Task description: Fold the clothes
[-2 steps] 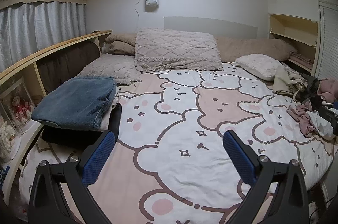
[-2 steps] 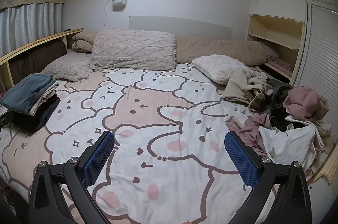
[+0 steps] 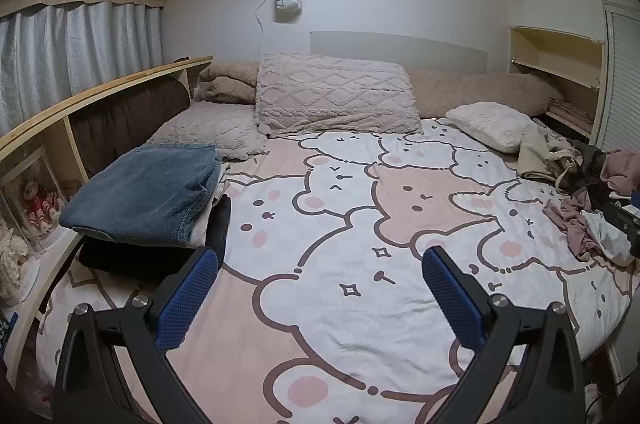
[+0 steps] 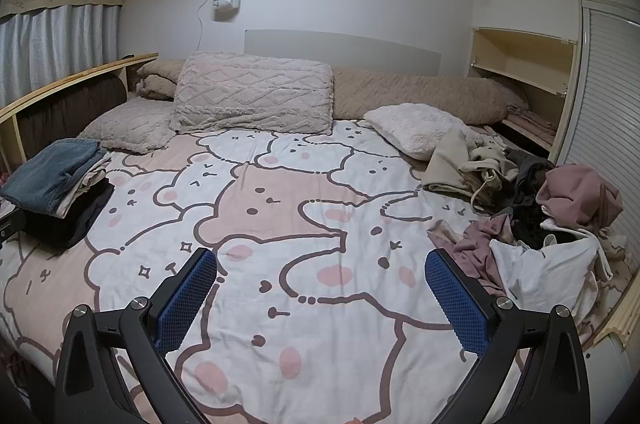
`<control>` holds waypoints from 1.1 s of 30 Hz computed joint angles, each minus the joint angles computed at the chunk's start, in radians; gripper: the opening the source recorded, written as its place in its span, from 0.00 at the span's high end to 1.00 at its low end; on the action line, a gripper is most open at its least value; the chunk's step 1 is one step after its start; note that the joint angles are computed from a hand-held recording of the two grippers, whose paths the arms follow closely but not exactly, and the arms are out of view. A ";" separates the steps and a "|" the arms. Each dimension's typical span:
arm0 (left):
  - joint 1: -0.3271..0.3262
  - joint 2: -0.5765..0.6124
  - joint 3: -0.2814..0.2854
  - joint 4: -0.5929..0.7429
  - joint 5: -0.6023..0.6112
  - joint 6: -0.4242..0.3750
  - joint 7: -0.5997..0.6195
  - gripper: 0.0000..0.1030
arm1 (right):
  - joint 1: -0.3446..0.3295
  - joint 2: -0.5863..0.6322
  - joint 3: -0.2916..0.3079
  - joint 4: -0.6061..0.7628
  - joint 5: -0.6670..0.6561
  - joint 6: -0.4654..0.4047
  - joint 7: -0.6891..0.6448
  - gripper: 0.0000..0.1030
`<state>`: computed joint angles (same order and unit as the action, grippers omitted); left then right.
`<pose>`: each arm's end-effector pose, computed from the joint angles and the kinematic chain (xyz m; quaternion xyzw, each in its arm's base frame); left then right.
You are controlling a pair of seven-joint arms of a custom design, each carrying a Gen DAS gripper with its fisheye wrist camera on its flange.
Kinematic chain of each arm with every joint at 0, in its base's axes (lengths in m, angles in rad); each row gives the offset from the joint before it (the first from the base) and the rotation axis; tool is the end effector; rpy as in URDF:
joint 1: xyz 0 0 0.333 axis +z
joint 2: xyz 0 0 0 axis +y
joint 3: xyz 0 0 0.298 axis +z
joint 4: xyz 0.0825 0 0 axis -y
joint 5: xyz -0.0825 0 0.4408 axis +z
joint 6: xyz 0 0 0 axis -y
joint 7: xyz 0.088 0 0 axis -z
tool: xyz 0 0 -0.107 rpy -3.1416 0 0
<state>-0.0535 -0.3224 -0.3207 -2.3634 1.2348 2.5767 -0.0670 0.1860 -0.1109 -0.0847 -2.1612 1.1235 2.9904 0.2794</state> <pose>0.4970 -0.2159 0.4478 -0.6990 0.5098 -0.2836 0.4135 0.6015 -0.0042 0.4796 -0.7116 0.5001 -0.3148 0.3800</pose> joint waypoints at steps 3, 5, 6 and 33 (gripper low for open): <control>-0.002 -0.003 -0.001 -0.001 -0.004 -0.002 -0.002 0.00 | -0.003 0.000 0.002 0.000 -0.018 -0.001 0.016 0.00; -0.003 -0.004 -0.002 -0.002 -0.006 -0.003 -0.003 0.00 | -0.004 0.001 0.002 0.001 -0.030 -0.002 0.028 0.00; -0.004 -0.005 -0.002 -0.003 -0.007 -0.004 -0.004 0.00 | -0.004 0.001 0.002 0.001 -0.037 -0.003 0.033 0.00; 0.005 -0.002 0.002 -0.006 -0.021 0.000 0.004 0.00 | 0.003 0.000 0.000 -0.006 -0.051 0.004 0.040 0.00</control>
<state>-0.0484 -0.3245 -0.3191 -2.3696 1.2136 2.5771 -0.0631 0.1890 -0.1105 -0.0846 -2.1667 1.0728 2.9945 0.3190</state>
